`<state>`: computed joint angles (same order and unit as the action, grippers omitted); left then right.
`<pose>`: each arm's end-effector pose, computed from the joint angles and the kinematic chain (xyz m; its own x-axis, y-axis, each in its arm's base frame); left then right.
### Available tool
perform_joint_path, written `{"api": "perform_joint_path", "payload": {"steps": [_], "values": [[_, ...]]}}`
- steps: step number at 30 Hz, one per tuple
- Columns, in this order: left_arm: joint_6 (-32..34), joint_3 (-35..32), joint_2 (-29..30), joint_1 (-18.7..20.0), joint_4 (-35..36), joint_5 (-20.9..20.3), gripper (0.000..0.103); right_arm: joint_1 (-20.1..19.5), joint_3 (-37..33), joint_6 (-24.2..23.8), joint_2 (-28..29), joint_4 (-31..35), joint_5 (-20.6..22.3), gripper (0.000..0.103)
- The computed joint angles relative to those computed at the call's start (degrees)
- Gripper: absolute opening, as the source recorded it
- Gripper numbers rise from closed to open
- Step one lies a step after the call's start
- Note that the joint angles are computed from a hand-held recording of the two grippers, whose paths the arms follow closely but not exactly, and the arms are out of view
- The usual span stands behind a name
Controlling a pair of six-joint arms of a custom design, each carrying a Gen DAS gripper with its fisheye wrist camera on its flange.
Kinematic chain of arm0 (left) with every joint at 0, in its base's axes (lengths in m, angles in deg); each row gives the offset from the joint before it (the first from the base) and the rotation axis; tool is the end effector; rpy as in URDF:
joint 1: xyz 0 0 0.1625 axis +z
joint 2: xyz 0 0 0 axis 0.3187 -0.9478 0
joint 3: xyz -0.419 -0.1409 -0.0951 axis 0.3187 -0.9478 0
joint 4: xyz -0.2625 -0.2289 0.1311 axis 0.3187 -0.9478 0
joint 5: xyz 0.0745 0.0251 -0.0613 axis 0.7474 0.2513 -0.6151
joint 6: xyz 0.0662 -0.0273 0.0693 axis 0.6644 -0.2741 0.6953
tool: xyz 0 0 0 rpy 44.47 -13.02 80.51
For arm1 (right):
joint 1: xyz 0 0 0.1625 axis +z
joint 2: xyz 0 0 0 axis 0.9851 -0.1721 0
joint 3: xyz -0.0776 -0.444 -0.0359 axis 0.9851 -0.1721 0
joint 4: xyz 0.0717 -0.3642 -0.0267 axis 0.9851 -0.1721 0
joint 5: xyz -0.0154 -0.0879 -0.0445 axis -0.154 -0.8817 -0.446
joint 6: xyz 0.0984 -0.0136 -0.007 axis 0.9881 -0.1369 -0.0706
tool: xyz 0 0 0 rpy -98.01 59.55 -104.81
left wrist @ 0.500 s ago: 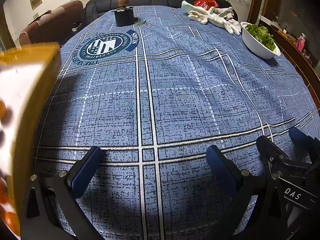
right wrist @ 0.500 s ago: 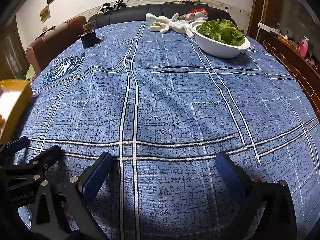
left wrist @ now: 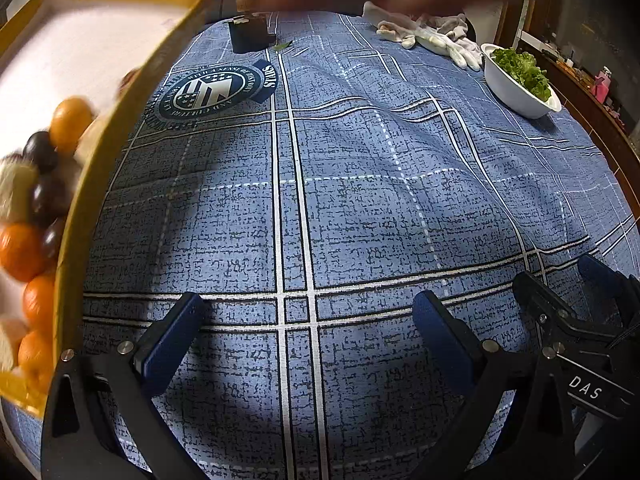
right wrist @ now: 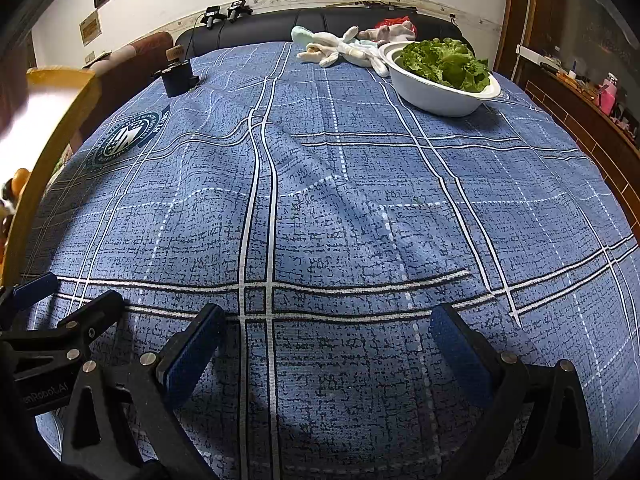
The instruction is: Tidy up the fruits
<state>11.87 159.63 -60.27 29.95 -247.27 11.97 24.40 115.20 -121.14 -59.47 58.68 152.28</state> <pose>-0.1737 -0.4948 0.0947 -0.6283 0.4439 -0.6389 0.6477 0.7534 -0.1136 0.1448 -0.3644 0.1271 -0.6567 0.4103 0.6328 -0.1703 0.7368 -0.6543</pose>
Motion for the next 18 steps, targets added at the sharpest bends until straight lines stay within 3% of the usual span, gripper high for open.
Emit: {"api": "perform_joint_path", "payload": {"steps": [18], "values": [[0.1,-1.0,0.3,0.1,0.8,0.0,0.103,-0.2,-0.4,-0.3,0.3,0.0,0.0,0.103]]}}
